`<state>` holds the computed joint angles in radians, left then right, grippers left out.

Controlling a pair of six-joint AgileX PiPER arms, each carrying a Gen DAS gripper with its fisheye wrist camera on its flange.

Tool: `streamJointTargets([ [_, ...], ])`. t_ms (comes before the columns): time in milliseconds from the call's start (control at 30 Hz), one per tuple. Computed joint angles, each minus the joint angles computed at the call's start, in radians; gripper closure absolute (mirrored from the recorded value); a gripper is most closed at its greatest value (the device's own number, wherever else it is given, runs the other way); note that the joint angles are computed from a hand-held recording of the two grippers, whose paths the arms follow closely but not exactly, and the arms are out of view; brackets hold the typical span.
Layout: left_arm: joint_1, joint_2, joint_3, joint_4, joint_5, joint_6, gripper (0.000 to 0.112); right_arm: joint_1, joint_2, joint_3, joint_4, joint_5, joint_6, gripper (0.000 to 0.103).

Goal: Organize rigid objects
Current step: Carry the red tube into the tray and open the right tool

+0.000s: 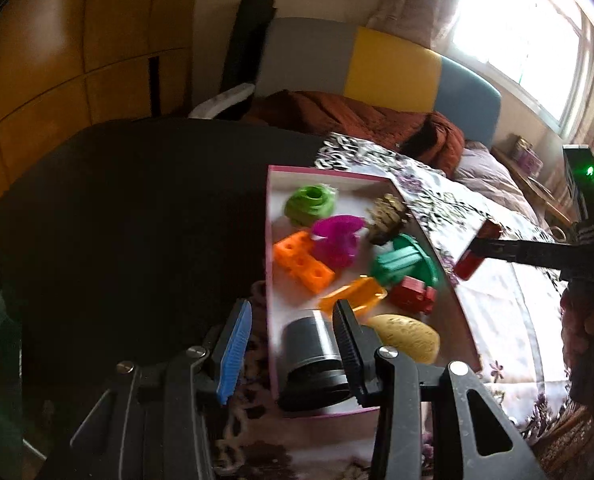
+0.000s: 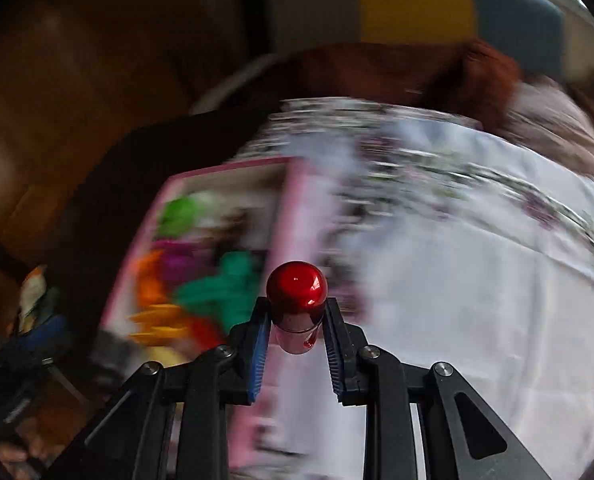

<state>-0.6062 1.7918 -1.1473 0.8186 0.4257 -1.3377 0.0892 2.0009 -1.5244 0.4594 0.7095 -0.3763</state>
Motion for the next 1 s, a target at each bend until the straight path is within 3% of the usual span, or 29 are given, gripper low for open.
streamJointTargets([
  [267, 0.044, -0.035, 0.073, 0.048, -0.021, -0.076, 0.07, 0.187, 0.11, -0.137, -0.025, 0.031, 0.087, 0.077],
  [433, 0.05, -0.038, 0.083, 0.045, -0.036, -0.077, 0.07, 0.213, 0.216, -0.274, -0.052, 0.105, 0.142, 0.076],
  [800, 0.041, -0.021, 0.055, 0.003, 0.016, -0.051, 0.066, 0.22, 0.219, -0.262, -0.023, 0.094, 0.084, 0.069],
  [1000, 0.011, -0.029, 0.037, 0.075, 0.099, -0.129, 0.066, 0.231, 0.161, -0.158, -0.007, 0.022, 0.062, 0.043],
])
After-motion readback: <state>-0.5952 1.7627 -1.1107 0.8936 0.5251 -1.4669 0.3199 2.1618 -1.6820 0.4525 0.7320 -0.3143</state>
